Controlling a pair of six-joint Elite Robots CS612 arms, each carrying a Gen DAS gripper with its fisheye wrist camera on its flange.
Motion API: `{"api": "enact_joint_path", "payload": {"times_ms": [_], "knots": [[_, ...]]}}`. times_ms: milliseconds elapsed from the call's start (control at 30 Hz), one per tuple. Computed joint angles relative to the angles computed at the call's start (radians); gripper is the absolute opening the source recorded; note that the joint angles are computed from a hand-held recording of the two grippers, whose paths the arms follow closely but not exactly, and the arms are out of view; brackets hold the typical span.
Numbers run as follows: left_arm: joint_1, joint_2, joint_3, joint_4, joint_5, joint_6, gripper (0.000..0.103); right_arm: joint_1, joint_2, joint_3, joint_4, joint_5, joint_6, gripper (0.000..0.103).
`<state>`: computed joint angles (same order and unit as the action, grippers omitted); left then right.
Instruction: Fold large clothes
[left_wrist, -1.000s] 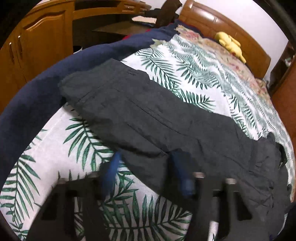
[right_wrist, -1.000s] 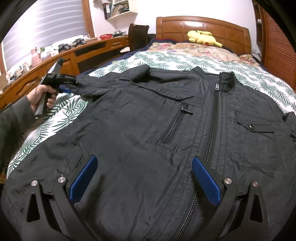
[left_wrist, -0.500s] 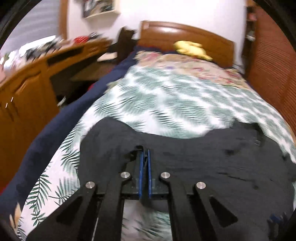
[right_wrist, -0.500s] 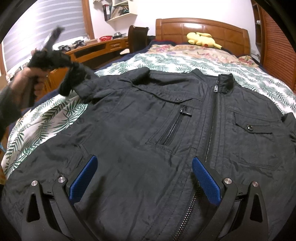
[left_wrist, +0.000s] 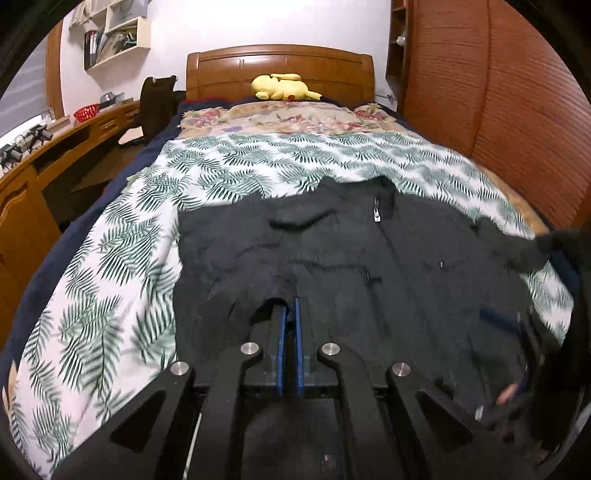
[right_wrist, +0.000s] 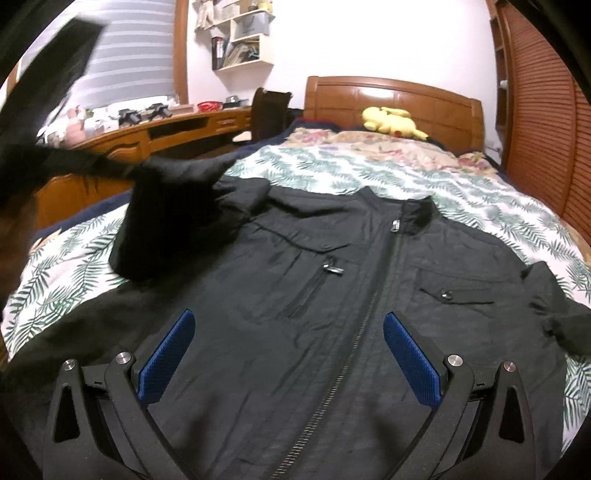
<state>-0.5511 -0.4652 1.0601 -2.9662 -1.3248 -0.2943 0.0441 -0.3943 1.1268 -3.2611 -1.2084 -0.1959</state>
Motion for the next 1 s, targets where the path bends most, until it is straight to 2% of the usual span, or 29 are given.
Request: {"api": "enact_joint_path", "payload": {"times_ms": [167,267,467,600,800,1000], "knots": [[-0.016,-0.029,0.082,-0.060,0.011,0.000,0.002,-0.002,0.011,-0.021,0.032,0.001,0.013,0.103],[-0.015,-0.046,0.126,-0.105,0.000,-0.020,0.005,0.000,0.016,-0.027,0.046,-0.006,0.003,0.103],[-0.015,-0.072,0.190,-0.179,-0.004,-0.009,0.012,0.003,0.021,-0.033,0.063,-0.020,-0.006,0.103],[-0.015,-0.087,0.230,-0.221,0.039,0.004,0.019,0.004,0.021,-0.030,0.051,-0.021,-0.011,0.103],[0.003,-0.103,0.267,-0.248,0.030,-0.005,0.029,0.011,0.015,-0.024,0.051,-0.036,-0.040,0.103],[0.020,-0.117,0.300,-0.285,0.014,-0.028,0.037,0.026,-0.017,-0.021,0.107,-0.001,-0.112,0.103]]}}
